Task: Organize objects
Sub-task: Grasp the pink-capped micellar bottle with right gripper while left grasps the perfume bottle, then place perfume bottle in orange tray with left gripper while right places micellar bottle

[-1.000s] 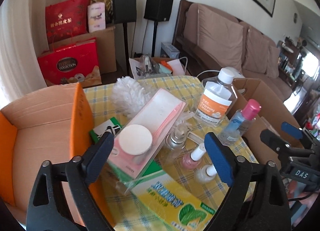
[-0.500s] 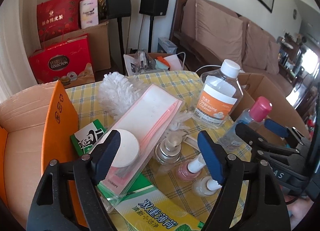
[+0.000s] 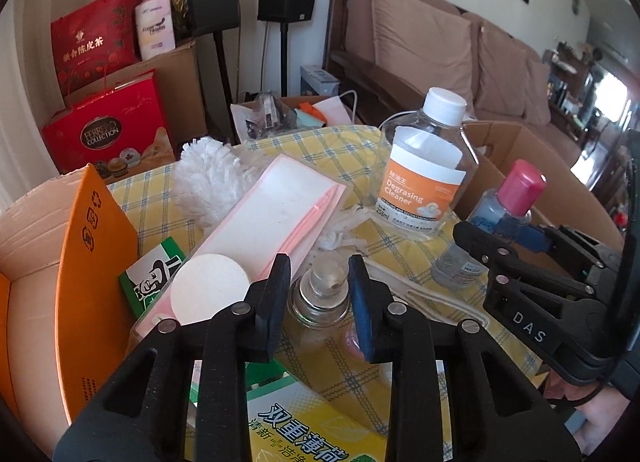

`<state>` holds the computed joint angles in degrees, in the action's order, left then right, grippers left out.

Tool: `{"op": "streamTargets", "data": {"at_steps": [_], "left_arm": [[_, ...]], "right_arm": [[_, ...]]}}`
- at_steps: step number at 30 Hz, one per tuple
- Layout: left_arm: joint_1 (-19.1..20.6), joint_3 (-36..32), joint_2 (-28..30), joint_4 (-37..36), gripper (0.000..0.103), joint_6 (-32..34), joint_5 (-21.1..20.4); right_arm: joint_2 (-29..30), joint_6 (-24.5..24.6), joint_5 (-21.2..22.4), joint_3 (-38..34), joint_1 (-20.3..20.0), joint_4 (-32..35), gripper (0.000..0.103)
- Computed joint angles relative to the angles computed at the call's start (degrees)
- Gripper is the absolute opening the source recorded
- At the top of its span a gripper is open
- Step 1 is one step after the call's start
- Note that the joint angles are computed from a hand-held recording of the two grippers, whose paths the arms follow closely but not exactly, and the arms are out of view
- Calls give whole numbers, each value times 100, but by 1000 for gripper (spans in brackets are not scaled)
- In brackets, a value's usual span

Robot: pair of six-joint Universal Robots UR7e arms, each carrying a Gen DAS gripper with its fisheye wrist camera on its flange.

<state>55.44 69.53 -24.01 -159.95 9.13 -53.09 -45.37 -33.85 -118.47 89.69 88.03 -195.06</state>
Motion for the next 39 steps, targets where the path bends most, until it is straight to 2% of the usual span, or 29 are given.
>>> {"op": "streamTargets", "data": {"at_steps": [8, 13, 20, 28, 39], "left_arm": [[-37, 168, -235, -96, 27, -122, -200], [-147, 473, -588, -301, 27, -79, -342], [-259, 936, -1153, -441, 27, -181, -363], [-297, 1679, -1840, -728, 27, -195, -14], [30, 2270, -2502, -815, 27, -410, 440]], "right_arm": [[-305, -4, 91, 267, 114, -202, 45], [-512, 17, 149, 420, 280, -98, 45], [-781, 117, 529, 656, 563, 281, 45], [-642, 39, 743, 633, 954, 643, 45], [-232, -19, 1121, 473, 1320, 1208, 45]]}}
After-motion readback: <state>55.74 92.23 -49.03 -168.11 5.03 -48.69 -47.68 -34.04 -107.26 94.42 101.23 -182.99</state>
